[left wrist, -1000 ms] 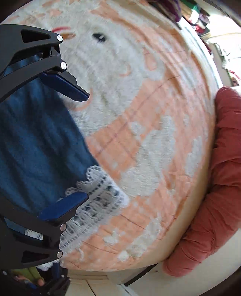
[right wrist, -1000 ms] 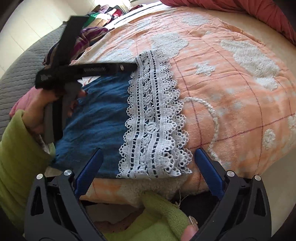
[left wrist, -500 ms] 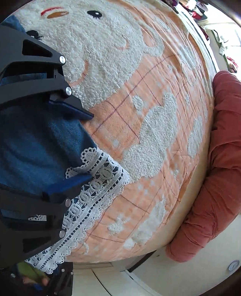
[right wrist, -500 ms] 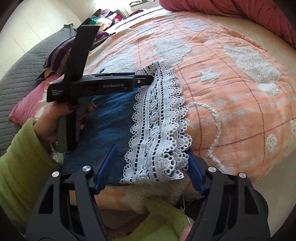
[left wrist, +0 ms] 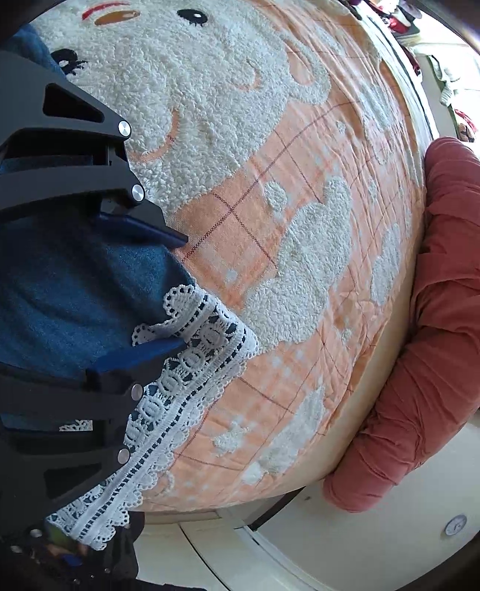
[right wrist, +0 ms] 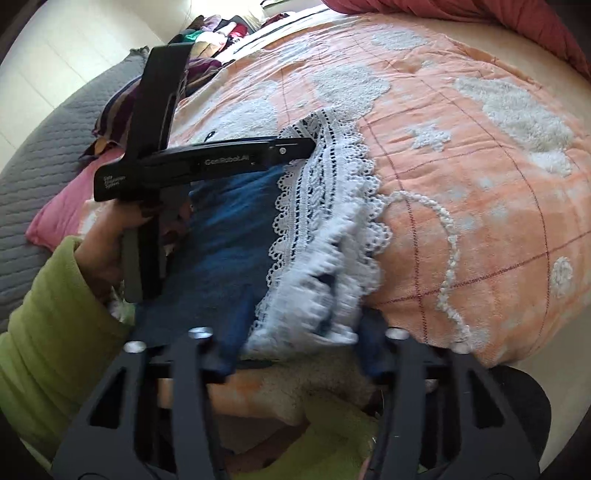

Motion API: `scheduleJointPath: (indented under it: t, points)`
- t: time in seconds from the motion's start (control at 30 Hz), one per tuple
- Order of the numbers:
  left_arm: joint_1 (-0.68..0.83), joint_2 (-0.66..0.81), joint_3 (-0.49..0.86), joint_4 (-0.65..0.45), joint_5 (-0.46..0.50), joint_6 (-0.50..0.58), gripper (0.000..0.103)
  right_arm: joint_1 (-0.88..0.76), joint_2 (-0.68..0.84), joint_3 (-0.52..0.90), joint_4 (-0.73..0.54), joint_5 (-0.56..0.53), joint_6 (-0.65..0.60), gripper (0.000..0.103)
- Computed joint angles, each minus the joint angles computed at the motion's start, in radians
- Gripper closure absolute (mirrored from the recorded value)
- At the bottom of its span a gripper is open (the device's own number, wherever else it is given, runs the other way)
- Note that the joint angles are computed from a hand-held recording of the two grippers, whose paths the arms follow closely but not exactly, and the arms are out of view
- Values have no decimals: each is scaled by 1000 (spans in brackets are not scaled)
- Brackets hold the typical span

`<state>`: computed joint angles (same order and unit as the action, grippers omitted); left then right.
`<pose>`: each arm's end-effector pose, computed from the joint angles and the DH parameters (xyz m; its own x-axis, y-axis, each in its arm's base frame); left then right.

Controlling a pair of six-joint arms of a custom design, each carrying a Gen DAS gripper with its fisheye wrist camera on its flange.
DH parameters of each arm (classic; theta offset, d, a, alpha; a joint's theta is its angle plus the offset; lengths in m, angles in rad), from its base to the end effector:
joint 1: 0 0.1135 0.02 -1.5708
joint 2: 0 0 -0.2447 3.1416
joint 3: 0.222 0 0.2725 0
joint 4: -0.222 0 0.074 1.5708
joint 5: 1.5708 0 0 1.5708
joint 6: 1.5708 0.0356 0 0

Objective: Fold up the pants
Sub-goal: 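Grasp the lace hem with both grippers and lift it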

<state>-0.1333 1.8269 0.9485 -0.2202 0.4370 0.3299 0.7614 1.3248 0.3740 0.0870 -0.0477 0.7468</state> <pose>0.3411 -0.0609 0.0893 -0.7342 0.3946 -0.5524 0.5804 0.7870 -0.2092 0.1688 0.1633 0.0861 -0.8873 0.0917 -0.4521 -0.1483 0.8713 0.4678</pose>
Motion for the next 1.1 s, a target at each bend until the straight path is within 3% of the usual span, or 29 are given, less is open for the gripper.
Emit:
scheduleJointPath:
  t: [0.1, 0.2, 0.27, 0.6, 0.8, 0.93, 1.1]
  points:
    - [-3, -22, -16, -3, 19, -5, 80, -20, -20, -28, 39, -25, 5, 75]
    - [0, -44, -37, 9, 24, -20, 86, -3, -48, -40, 44, -3, 4, 77]
    - [33, -38, -25, -11, 86, -40, 88, 6, -72, -46, 41, 16, 0, 78]
    - [233, -192, -103, -19, 395, -141, 89, 125, -151, 54, -40, 129, -100, 81]
    - [438, -304, -122, -140, 513, -66, 89, 262, -38, 264, -76, 208, -270, 81]
    - [588, -305, -115, -261, 542, 50, 89, 349, 148, 455, -107, 232, -370, 81]
    - [732, -262, -93, -372, 475, 133, 86, 425, 367, 661, -163, 232, -434, 81]
